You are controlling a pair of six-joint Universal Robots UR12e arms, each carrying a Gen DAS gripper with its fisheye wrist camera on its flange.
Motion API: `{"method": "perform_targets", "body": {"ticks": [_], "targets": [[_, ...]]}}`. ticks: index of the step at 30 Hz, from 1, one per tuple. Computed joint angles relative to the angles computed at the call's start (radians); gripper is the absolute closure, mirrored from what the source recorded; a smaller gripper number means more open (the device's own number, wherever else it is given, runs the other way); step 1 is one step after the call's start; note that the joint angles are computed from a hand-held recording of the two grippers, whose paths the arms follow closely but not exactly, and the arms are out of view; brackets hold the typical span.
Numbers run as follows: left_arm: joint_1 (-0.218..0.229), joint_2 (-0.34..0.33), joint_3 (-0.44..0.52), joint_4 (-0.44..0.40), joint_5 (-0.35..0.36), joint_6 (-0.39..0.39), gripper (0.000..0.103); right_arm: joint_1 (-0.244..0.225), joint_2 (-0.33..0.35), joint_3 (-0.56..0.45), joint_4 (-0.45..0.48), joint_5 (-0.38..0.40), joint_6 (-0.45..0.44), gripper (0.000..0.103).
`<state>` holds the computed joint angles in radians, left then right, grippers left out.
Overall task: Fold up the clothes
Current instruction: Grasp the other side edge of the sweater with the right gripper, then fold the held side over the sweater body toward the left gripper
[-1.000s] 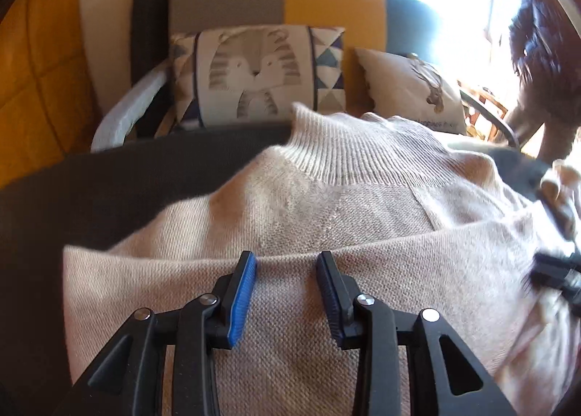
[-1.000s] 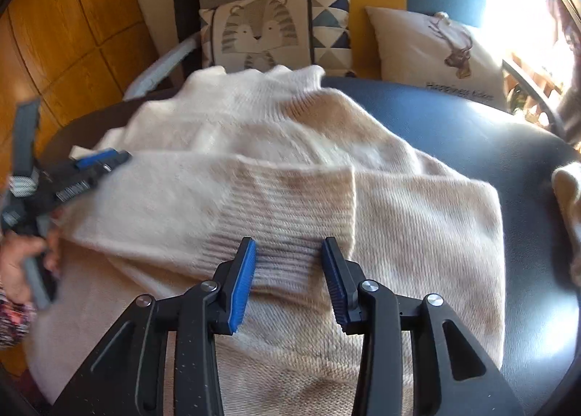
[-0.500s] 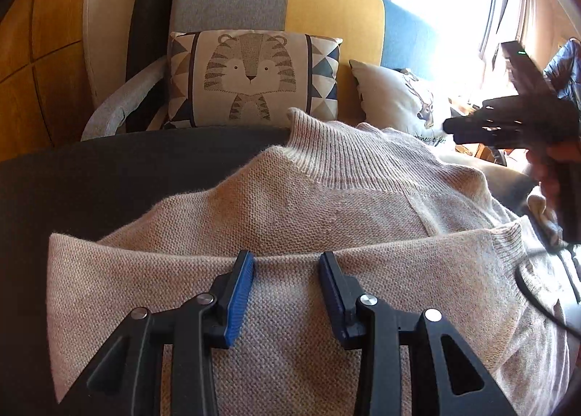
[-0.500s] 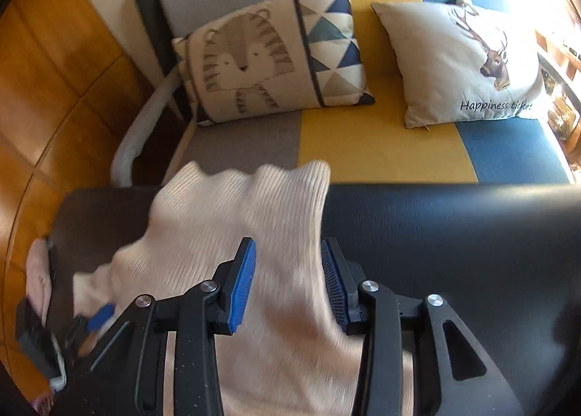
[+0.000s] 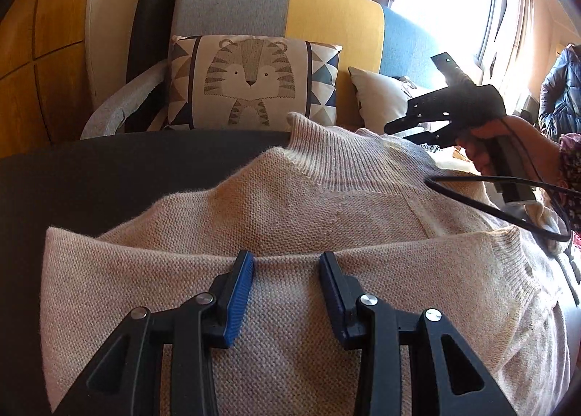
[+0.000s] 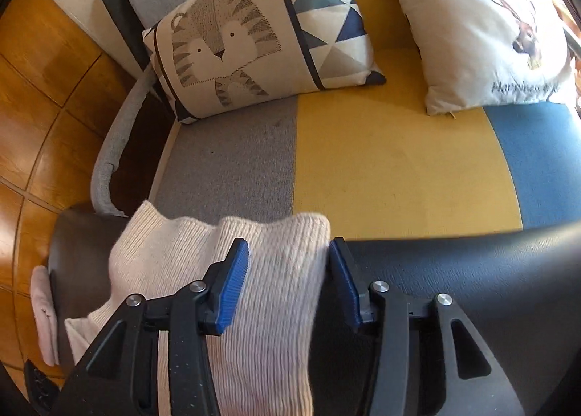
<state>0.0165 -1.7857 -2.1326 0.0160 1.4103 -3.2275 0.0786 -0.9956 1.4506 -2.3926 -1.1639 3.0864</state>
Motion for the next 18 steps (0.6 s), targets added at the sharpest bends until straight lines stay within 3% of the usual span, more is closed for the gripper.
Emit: {"method": "perform_targets", "body": {"ticks": [3,8,11,18], "targets": [[0.008,-0.001,-0.004,0.011,-0.022,-0.009,0.065,0.015,0.009,-0.009,-0.005,-0.029,-0.016,0.093],[0.015,-0.004,-0.007,0.021,-0.045,-0.02,0.065,0.008,-0.025,0.054,-0.126,0.054,0.036,0.093],[0.013,-0.005,-0.006,0.021,-0.045,-0.022,0.065,-0.003,-0.068,0.107,-0.194,0.143,0.057,0.093],[0.011,-0.002,-0.001,0.004,-0.046,-0.024,0.065,-0.018,-0.211,0.253,-0.231,0.265,-0.04,0.094]]}}
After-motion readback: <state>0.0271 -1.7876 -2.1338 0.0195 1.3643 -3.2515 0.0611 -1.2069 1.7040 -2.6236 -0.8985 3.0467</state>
